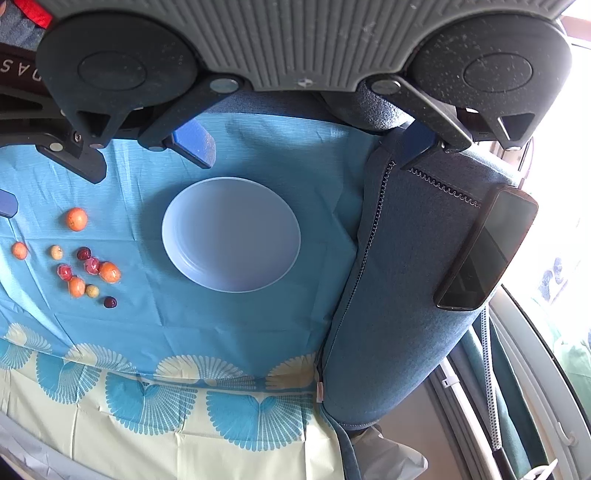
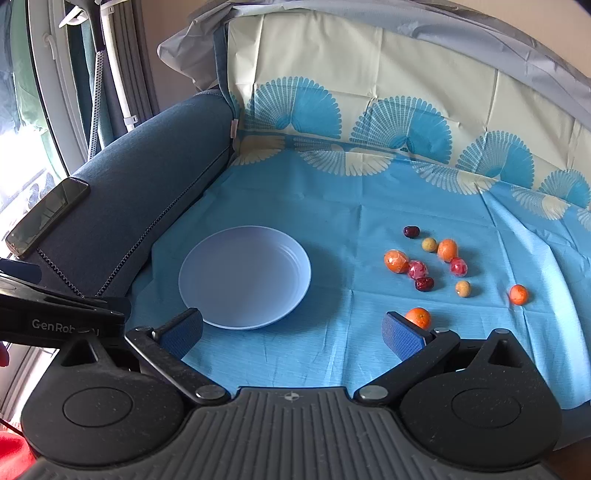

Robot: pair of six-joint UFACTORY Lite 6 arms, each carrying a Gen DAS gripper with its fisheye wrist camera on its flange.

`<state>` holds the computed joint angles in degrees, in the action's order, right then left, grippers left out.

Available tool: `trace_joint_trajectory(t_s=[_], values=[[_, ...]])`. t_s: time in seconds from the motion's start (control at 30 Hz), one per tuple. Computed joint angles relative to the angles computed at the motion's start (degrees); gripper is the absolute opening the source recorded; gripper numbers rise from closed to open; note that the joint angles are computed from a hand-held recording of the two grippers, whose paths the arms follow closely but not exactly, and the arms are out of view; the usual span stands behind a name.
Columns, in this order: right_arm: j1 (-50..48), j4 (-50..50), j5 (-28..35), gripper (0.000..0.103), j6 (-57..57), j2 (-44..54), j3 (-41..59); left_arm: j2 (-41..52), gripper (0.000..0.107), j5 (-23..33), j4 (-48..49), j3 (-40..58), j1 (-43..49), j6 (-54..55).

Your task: Organize fruits

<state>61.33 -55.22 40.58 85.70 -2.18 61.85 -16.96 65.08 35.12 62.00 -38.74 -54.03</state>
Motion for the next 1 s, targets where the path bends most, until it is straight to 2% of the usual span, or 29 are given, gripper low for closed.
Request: trace_joint_trajectory(t_s=[0.23, 0.37, 0.57, 0.63, 0.7, 0.8, 0.83, 0.9, 1.0], values=[[-1.8, 0.2, -1.2, 0.102, -0.1, -0.2, -0.9, 4.3, 0.103, 0.3, 0.5, 3.0, 0.4, -1.1], [-3.0, -2.4, -2.8, 0.102, 5.1, -0.4, -2.6, 7.3, 0.103, -1.4, -1.4, 5.1, 1.4, 0.7], [-7.0, -16.8, 0.6, 0.102, 25.0, -6.7, -13.5, 13.5, 0.103, -10.1, -5.1, 8.3, 1.3, 2.8], [-12.1, -17.4, -1.0, 0.102, 25.5, -9.7, -17.7, 17.9, 0.103, -13.4, -6.8, 11.2, 0.9, 4.4], [-17.3, -13.8, -1.8, 0.102, 21.6, -12.2, -20.3, 22.0, 0.103, -17.1, -10.8, 14.4, 1.0, 10.8], [-27.5, -15.2, -7.6, 0.102, 23.3, -10.7, -23.2, 34.3, 0.103, -17.6, -16.4, 25.8, 1.7, 18.3], [-30.8, -17.9, -9.8, 0.102, 25.4, -9.4, -23.9, 39.4, 0.103, -15.8, -17.2, 31.5, 1.4, 18.3], [-36.7, -26.3, -14.8, 0.102, 32.6, -4.3, -23.8, 49.9, 0.103, -12.7, -15.8, 43.4, 0.9, 15.7], [-44.0, -44.1, -20.6, 0.102, 46.4, 7.0, -19.5, 65.9, 0.103, -13.2, -15.5, 61.4, 2.0, 19.9]])
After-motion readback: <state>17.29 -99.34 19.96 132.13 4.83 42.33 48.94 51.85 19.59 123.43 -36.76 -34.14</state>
